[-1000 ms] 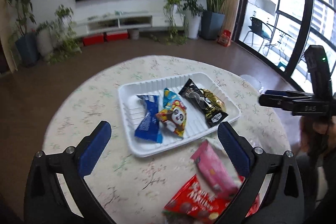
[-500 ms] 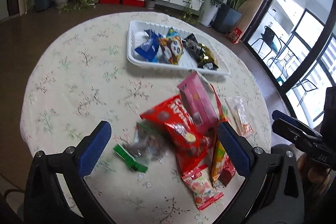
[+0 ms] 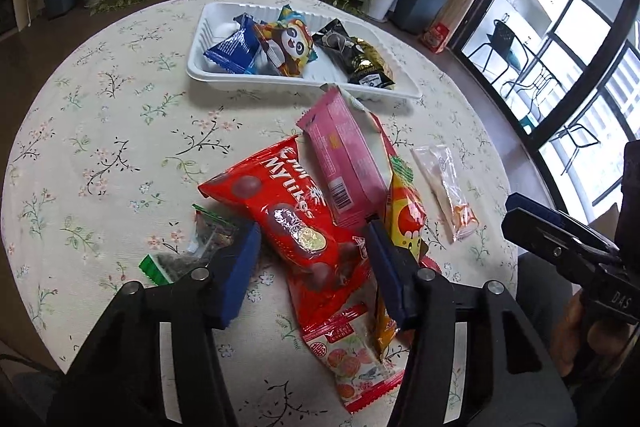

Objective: Organize snacks
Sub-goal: 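Reach the left tool to the red Myukes bag and grasp it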

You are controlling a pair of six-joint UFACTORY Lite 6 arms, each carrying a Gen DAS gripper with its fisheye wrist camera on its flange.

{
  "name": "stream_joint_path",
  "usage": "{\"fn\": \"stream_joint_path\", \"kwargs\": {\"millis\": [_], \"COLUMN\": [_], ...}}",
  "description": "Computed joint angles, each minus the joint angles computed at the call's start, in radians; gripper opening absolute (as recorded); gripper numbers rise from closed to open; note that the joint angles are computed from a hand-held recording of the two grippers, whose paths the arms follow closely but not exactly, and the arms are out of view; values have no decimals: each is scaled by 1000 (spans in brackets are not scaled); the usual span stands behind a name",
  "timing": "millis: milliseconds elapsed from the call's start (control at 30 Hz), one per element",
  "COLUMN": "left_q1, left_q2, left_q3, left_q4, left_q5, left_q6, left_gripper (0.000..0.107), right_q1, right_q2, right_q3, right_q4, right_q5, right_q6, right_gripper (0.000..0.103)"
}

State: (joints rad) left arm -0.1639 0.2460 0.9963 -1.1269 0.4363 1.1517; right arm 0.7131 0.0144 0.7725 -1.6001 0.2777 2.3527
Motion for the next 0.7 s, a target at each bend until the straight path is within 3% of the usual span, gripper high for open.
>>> {"fn": "stream_joint_path", "kwargs": {"millis": [133,467,567,700], "left_q1": [-24,-59,-53,-32], "left_q2": [86,258,288,318], "left_q3": [77,233,267,306], "left_q4": [111,168,164,148], "left_q5": [-2,-5,2,44], "left_q6": [-133,-190,-178,-144], "left_gripper": [53,52,36,33], "right_q1": [2,7,10,14], "right_q2": [2,-1,1,7], "right_q3": [-7,-18,-17,-17], "right_q4": [-37,-48,-37,-38], "right_q5": [-9,-13,-12,-13], "right_q6": [39,52,43,49], "right_gripper": [69,69,69,69]}}
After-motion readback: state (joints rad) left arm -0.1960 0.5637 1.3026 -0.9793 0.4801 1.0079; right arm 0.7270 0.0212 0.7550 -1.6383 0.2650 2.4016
